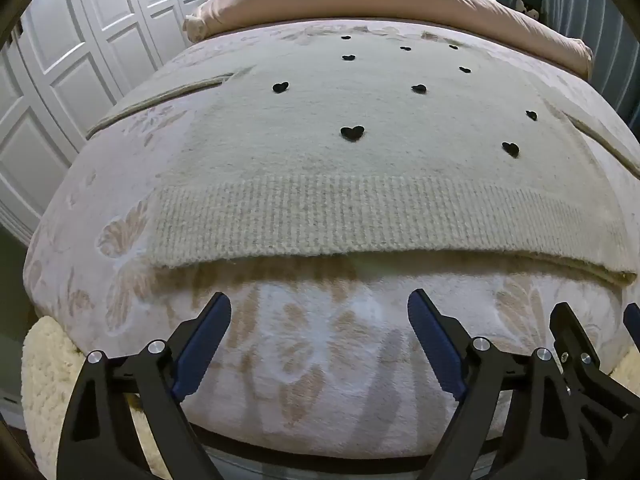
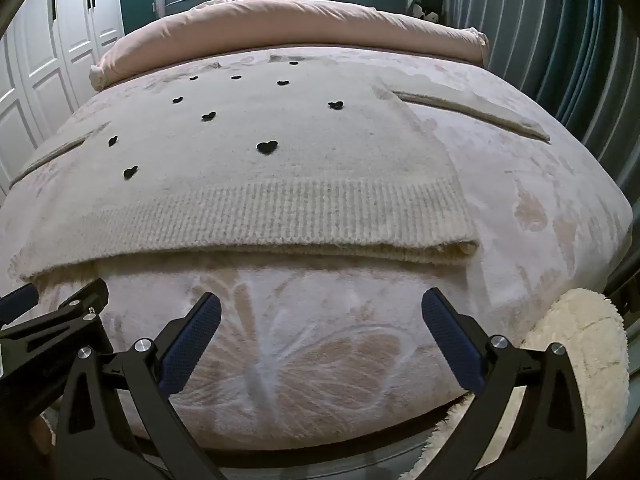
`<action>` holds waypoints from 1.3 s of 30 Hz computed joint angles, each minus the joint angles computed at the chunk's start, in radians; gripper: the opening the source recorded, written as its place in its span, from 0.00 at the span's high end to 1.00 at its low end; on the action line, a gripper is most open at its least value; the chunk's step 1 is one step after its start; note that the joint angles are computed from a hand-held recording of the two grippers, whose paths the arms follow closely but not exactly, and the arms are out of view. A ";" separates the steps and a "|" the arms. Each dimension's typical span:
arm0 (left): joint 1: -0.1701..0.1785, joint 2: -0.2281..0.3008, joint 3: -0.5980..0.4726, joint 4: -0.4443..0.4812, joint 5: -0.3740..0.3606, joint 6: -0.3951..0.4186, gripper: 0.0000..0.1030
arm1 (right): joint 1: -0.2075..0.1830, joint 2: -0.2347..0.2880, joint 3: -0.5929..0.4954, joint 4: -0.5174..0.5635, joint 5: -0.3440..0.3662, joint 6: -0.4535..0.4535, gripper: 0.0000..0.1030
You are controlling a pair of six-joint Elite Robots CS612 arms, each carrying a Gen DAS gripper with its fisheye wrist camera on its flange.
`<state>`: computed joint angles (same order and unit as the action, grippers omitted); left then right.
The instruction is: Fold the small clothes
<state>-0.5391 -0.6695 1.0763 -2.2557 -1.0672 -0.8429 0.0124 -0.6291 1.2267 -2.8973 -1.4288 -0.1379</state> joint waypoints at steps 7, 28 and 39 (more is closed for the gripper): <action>-0.008 -0.006 0.014 -0.010 -0.001 -0.005 0.18 | 0.001 0.000 0.001 0.017 -0.010 -0.005 0.05; 0.004 -0.003 0.010 0.008 -0.025 -0.013 0.18 | 0.006 0.004 -0.006 0.032 -0.023 -0.018 0.05; 0.005 -0.005 0.011 0.016 -0.028 -0.020 0.18 | 0.007 0.006 -0.008 0.037 -0.020 -0.018 0.05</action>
<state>-0.5346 -0.6742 1.0875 -2.2400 -1.0956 -0.8632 0.0193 -0.6227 1.2187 -2.8607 -1.4490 -0.1556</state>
